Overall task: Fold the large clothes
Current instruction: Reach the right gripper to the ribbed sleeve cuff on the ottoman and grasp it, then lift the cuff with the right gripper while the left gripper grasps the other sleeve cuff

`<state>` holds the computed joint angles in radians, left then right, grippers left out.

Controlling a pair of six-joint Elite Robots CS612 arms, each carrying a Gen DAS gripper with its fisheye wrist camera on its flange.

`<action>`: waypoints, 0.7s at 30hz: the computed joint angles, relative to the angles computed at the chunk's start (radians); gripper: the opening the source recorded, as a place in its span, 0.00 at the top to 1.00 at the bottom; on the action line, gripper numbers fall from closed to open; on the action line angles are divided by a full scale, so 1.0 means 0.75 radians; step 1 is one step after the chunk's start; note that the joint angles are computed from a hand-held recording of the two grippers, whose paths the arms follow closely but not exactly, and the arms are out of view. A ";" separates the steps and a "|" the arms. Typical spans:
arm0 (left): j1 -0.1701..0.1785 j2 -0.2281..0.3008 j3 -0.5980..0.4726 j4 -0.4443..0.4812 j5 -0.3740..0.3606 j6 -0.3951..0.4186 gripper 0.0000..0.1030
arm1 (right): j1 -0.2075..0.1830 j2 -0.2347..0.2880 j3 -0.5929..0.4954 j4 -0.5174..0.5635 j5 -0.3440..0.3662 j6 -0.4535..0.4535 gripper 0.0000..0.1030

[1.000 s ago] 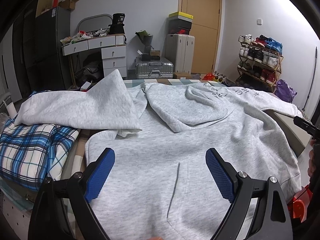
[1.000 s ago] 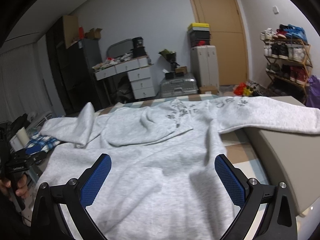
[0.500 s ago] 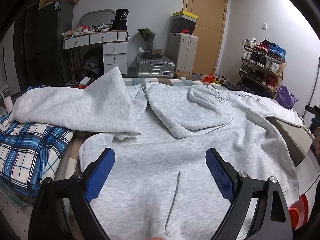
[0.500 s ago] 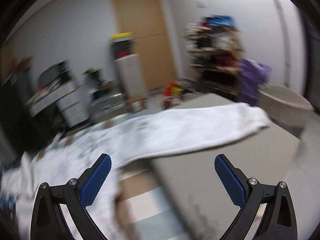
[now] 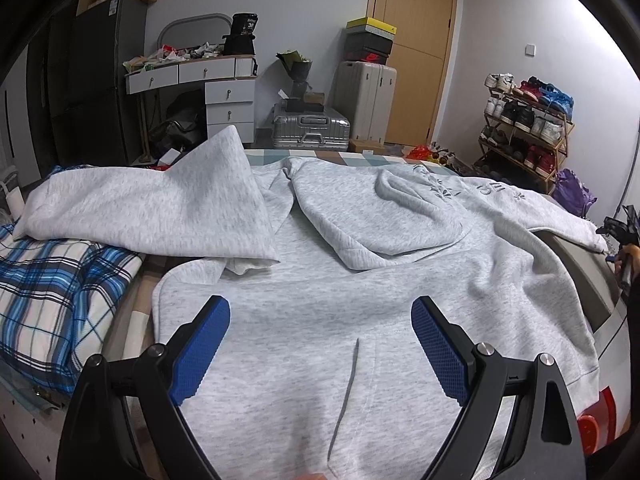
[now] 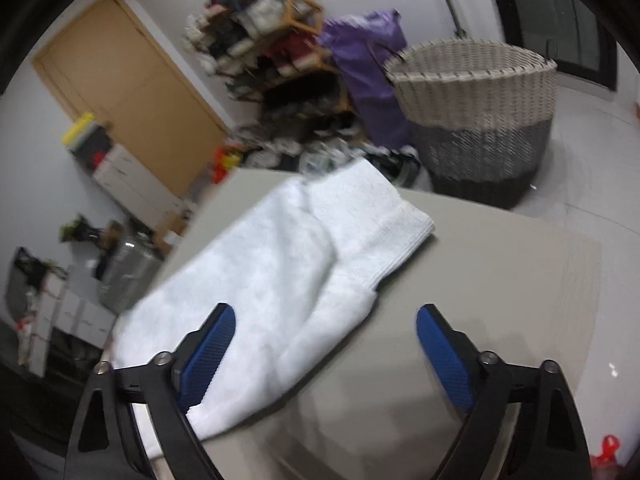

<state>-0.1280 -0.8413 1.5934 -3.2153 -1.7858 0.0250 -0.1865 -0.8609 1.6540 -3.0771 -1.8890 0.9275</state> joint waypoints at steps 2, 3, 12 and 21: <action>0.001 -0.003 0.007 -0.010 0.007 0.009 0.13 | -0.003 0.024 -0.058 0.061 0.025 -0.069 0.24; 0.002 -0.002 0.006 -0.012 0.007 0.007 0.13 | 0.003 0.033 -0.087 0.124 -0.005 -0.096 0.25; 0.015 0.001 0.015 -0.049 0.047 -0.019 0.13 | 0.095 0.046 -0.154 -0.032 -0.209 -0.311 0.89; 0.050 0.009 0.021 -0.094 0.036 -0.030 0.13 | 0.325 0.191 -0.562 -0.285 0.026 -0.825 0.89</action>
<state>-0.0908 -0.8346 1.6088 -3.2859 -1.7585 0.0025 0.0572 -0.7179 1.2324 -3.2906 -1.8695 0.3087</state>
